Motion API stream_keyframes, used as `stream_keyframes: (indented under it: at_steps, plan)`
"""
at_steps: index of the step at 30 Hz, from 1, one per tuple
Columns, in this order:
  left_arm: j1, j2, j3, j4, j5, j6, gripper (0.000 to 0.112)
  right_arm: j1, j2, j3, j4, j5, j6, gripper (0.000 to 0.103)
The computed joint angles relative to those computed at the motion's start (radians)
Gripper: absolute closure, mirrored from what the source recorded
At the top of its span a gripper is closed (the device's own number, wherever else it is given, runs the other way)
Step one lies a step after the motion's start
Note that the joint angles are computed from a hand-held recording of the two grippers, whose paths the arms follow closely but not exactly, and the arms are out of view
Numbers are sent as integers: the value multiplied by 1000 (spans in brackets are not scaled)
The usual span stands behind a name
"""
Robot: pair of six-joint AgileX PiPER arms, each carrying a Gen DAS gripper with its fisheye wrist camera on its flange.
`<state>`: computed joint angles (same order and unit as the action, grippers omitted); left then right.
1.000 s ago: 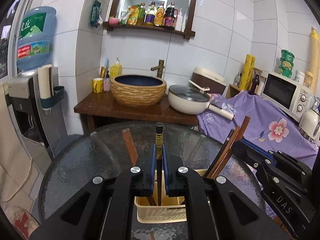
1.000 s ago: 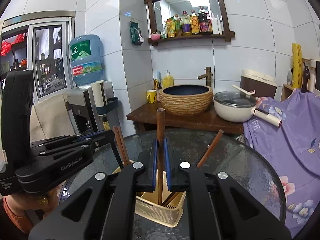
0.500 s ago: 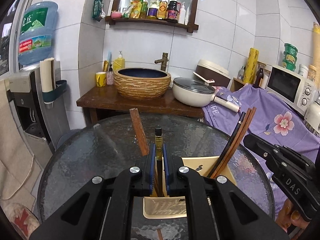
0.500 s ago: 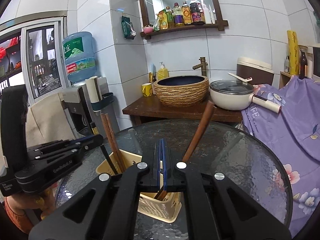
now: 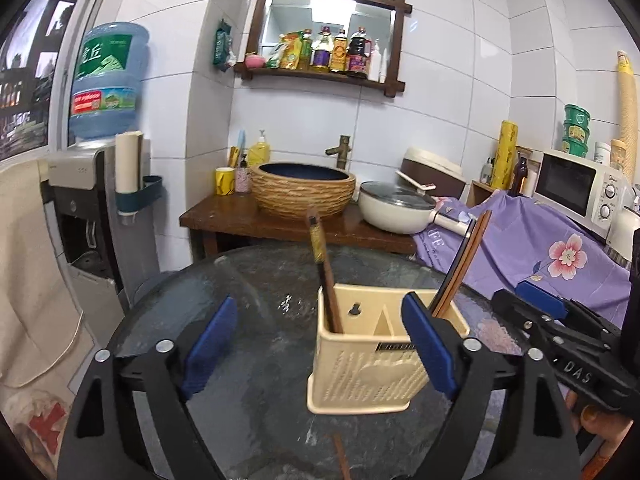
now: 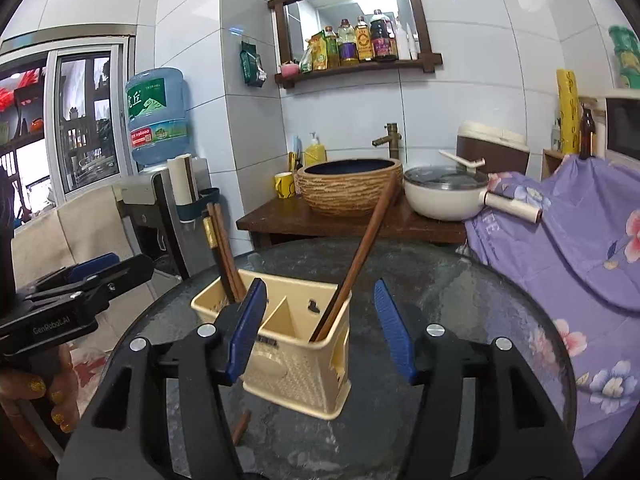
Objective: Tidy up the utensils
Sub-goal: 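Withdraw both open tools toward the silver spoons and last brown chopstick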
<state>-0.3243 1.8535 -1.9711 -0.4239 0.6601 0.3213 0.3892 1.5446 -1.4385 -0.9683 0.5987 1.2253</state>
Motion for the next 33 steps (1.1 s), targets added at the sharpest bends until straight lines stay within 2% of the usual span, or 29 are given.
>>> stream_keyframes:
  at_steps: [2, 7, 14, 21, 29, 33]
  plan:
    - [14, -34, 83, -16, -16, 22, 23, 10, -24, 46, 17, -10, 21, 46]
    - [24, -92, 248, 20, -45, 43, 21, 76, -51, 145, -5, 30, 78, 46]
    - [31, -116, 395, 12, -33, 85, 21, 127, -49, 262, 46, 28, 94, 46]
    - [51, -121, 469, 15, -26, 70, 23, 194, -31, 348, 127, -9, 82, 46]
    - [36, -146, 532, 58, -44, 79, 36, 288, 62, 319, 194, 6, 26, 48]
    - [41, -144, 534, 50, -28, 83, 41, 314, 104, 284, 226, 43, -10, 54]
